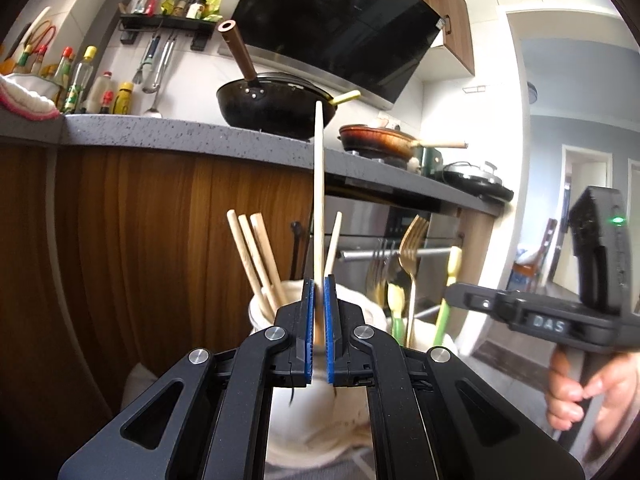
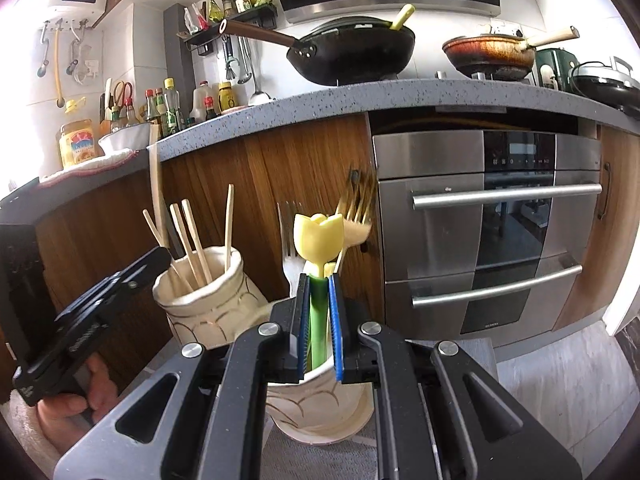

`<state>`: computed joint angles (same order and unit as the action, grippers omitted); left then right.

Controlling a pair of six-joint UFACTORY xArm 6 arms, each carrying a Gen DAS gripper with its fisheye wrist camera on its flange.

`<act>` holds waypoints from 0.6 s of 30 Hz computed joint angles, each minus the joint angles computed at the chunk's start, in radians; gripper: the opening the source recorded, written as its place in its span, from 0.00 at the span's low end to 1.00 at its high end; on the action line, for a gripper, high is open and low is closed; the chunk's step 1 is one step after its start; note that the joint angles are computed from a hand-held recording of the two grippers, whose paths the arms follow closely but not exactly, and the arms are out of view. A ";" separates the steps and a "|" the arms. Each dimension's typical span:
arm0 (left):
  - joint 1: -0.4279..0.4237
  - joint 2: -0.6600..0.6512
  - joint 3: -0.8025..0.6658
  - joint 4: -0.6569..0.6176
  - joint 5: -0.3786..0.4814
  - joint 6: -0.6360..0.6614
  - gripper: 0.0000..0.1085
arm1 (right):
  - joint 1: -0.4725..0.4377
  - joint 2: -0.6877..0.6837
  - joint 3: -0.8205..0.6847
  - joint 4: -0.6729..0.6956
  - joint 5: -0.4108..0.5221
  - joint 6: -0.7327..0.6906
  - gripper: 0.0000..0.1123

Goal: Organize utensils
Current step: 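Lower the chopstick into the tall cup with the left tool while the right drops the spoon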

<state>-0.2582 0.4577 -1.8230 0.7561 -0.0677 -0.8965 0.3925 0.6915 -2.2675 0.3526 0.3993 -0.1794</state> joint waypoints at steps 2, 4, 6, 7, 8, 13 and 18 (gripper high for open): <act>-0.006 -0.023 0.037 -0.045 0.003 0.046 0.05 | 0.000 -0.005 0.011 -0.002 0.002 0.003 0.08; -0.008 -0.038 0.060 -0.061 0.008 0.064 0.05 | -0.001 -0.006 0.017 -0.013 0.007 0.012 0.08; -0.008 -0.047 0.072 -0.063 0.007 0.071 0.05 | -0.001 0.000 0.008 -0.031 0.021 0.029 0.08; -0.012 -0.050 0.078 -0.095 0.009 0.106 0.05 | -0.002 0.007 -0.003 -0.049 0.032 0.048 0.08; -0.015 -0.051 0.080 -0.120 0.014 0.133 0.05 | -0.003 0.012 -0.011 -0.060 0.039 0.061 0.08; -0.025 -0.055 0.092 -0.178 0.012 0.194 0.05 | -0.004 0.016 -0.015 -0.079 0.046 0.077 0.08; -0.017 -0.058 0.087 -0.101 0.010 0.115 0.09 | -0.005 0.017 -0.013 -0.134 0.043 0.120 0.08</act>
<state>-0.2753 0.3996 -1.7363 0.6556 -0.0579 -0.7814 0.3877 0.7090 -2.2807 0.2188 0.4425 -0.0593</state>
